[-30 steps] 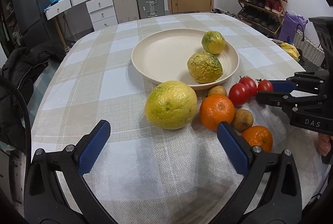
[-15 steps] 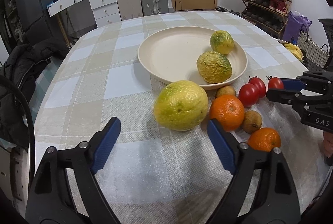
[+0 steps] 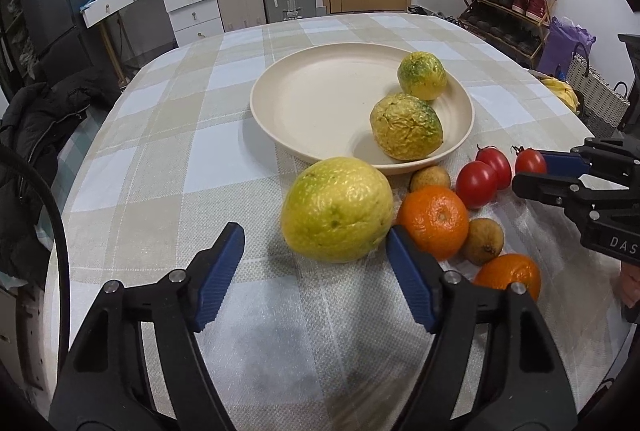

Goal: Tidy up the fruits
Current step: 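Grasp the large yellow pomelo with the left gripper while the right gripper holds the tomato, then lift the pomelo with the left gripper while the right gripper lifts the tomato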

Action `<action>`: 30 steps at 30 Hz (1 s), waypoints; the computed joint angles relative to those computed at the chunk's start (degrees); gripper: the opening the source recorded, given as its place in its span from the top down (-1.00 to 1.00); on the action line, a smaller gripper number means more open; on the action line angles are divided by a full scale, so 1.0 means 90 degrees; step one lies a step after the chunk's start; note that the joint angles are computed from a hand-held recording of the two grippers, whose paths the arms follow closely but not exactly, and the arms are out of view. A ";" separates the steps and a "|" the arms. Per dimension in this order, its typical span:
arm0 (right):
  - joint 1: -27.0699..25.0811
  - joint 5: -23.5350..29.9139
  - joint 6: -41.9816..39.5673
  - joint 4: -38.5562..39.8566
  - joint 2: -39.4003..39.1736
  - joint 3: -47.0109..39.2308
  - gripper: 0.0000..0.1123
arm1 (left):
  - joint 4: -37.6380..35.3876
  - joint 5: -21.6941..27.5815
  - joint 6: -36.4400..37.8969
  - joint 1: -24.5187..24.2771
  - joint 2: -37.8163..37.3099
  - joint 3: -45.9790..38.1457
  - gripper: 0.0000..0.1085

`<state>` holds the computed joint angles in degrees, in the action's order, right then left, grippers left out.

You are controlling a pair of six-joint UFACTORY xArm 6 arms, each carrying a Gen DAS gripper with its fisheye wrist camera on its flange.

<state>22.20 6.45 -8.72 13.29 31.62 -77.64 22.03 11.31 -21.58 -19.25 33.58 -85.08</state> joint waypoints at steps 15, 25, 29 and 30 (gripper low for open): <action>-0.0003 -0.0037 -0.0118 0.0122 0.0011 0.0001 0.48 | -0.1988 -0.0304 0.1861 -0.0111 0.0016 0.0086 0.06; 0.0017 -0.0103 -0.0184 0.0198 -0.0015 0.0051 0.48 | -0.1966 -0.0678 0.1837 -0.0126 -0.0220 0.0485 0.06; 0.0032 -0.0161 -0.0249 0.0280 -0.0045 0.0091 0.48 | -0.2023 -0.0893 0.1931 -0.0150 -0.0348 0.0665 0.06; 0.0035 -0.0174 -0.0259 0.0291 -0.0051 0.0094 0.48 | -0.2064 -0.0949 0.1976 -0.0162 -0.0388 0.0716 0.06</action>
<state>22.52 4.88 -11.05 15.91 31.16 -76.80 3.46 2.77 -3.80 -20.70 30.09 -78.63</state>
